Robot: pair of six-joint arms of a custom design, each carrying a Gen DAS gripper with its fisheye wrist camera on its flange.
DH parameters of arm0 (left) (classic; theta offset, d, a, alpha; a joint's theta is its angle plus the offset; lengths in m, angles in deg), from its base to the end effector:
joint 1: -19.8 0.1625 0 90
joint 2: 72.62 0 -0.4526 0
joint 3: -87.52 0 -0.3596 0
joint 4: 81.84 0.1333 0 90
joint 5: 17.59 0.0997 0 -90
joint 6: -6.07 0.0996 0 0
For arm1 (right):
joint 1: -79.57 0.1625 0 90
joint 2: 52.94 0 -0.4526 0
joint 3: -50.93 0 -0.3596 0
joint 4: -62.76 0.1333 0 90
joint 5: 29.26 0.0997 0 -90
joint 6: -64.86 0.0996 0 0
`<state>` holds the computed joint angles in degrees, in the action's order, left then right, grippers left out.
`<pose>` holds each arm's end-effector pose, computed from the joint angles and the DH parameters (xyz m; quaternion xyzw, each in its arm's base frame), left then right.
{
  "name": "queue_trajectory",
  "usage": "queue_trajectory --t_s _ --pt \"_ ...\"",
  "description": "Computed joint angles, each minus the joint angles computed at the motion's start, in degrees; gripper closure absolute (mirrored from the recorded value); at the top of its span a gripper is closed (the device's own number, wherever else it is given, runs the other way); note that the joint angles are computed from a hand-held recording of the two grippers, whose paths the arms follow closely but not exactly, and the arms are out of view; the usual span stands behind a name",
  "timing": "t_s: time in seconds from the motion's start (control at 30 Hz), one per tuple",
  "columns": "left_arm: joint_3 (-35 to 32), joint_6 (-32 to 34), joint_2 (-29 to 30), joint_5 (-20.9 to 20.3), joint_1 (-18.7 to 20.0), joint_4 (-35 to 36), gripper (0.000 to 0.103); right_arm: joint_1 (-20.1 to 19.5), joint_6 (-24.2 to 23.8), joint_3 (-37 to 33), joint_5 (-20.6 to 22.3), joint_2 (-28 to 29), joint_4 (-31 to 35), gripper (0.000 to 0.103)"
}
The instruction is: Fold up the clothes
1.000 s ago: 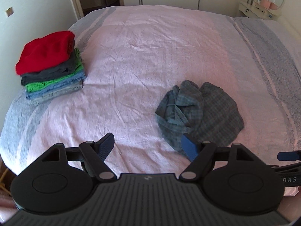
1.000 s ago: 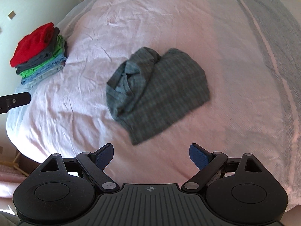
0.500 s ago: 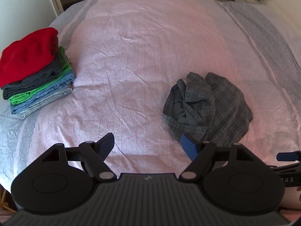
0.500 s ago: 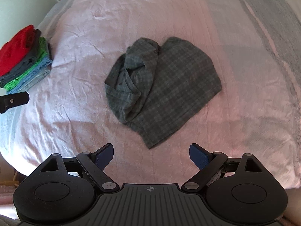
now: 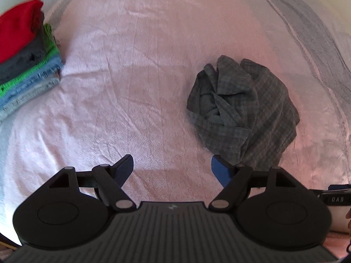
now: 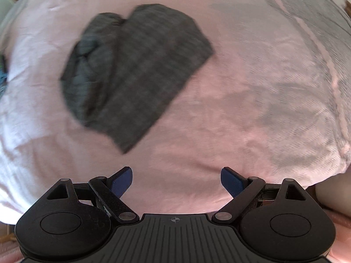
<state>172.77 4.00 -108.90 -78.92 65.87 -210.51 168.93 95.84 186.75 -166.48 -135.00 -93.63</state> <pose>-0.3437 -0.6178 0.0552 0.3655 0.8933 -0.0163 0.2610 0.0559 -0.3878 0.2765 -0.2905 -0.8643 0.2014 0.3578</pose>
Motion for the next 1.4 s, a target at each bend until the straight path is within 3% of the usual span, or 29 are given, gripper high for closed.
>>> queue_trajectory --t_s 0.3,0.47,0.57,0.73,0.8,0.83,0.87,0.9,0.93,0.97,1.0,1.1,1.2,1.23,1.3,1.4 --pt "-5.78 -0.02 7.37 -4.01 5.00 -4.11 0.032 -14.54 -15.62 0.71 5.15 0.55 -24.00 0.013" --pt "-13.82 1.65 14.36 -11.02 7.22 -6.99 0.034 -22.21 -24.71 -2.96 14.41 2.66 -35.36 0.013" --pt "-20.62 -1.22 19.60 -16.41 8.80 -6.78 0.034 -26.27 -28.42 -6.12 20.90 4.64 -39.43 0.013" --pt "-32.63 -9.76 28.57 -23.65 11.81 -4.24 0.034 -31.14 -28.93 -10.32 31.76 7.70 -41.38 0.013" --pt "-35.89 -10.79 31.24 -24.40 12.29 -3.15 0.037 -32.55 -28.47 -10.89 35.74 8.80 -41.91 0.013" --pt "-37.03 -11.30 32.23 -23.78 12.30 -2.17 0.052 -33.29 -28.38 -11.14 38.12 9.03 -41.24 0.013" --pt "-37.18 -11.28 32.58 -24.49 12.45 -1.80 0.081 -34.13 -28.51 -11.43 40.90 8.98 -39.75 0.013" --pt "-37.15 -11.24 32.86 -25.23 12.60 -1.66 0.093 -34.79 -29.31 -11.58 43.54 8.79 -37.95 0.037" --pt "-34.82 -10.38 31.92 -25.68 12.55 -3.92 0.102 -35.29 -30.74 -11.63 46.02 8.49 -35.81 0.065" --pt "-32.45 -9.51 30.98 -26.13 12.50 -6.38 0.102 -35.50 -31.62 -11.94 47.18 8.11 -33.02 0.102" --pt "-28.29 -8.99 28.77 -25.50 12.22 -10.58 0.102 -35.36 -32.10 -12.03 46.81 7.67 -31.14 0.102" --pt "-16.10 -7.48 21.72 -23.09 11.45 -23.46 0.103 -35.66 -33.66 -7.59 46.64 3.88 -34.77 0.102" --pt "-1.85 -8.85 11.17 -18.64 11.10 -32.84 0.103 -38.15 -30.71 -0.79 49.23 -5.22 -35.16 0.102" --pt "3.02 -9.95 7.34 -16.52 10.88 -34.23 0.103 -38.27 -30.38 1.37 48.16 -8.49 -33.52 0.102" --pt "11.53 -14.05 0.08 -11.71 10.36 -32.80 0.102 -37.99 -30.14 5.45 44.58 -15.40 -28.32 0.102" --pt "17.11 -20.89 -6.13 -4.02 9.45 -19.98 0.102 -38.09 -27.06 7.89 37.56 -21.99 -14.31 0.101"
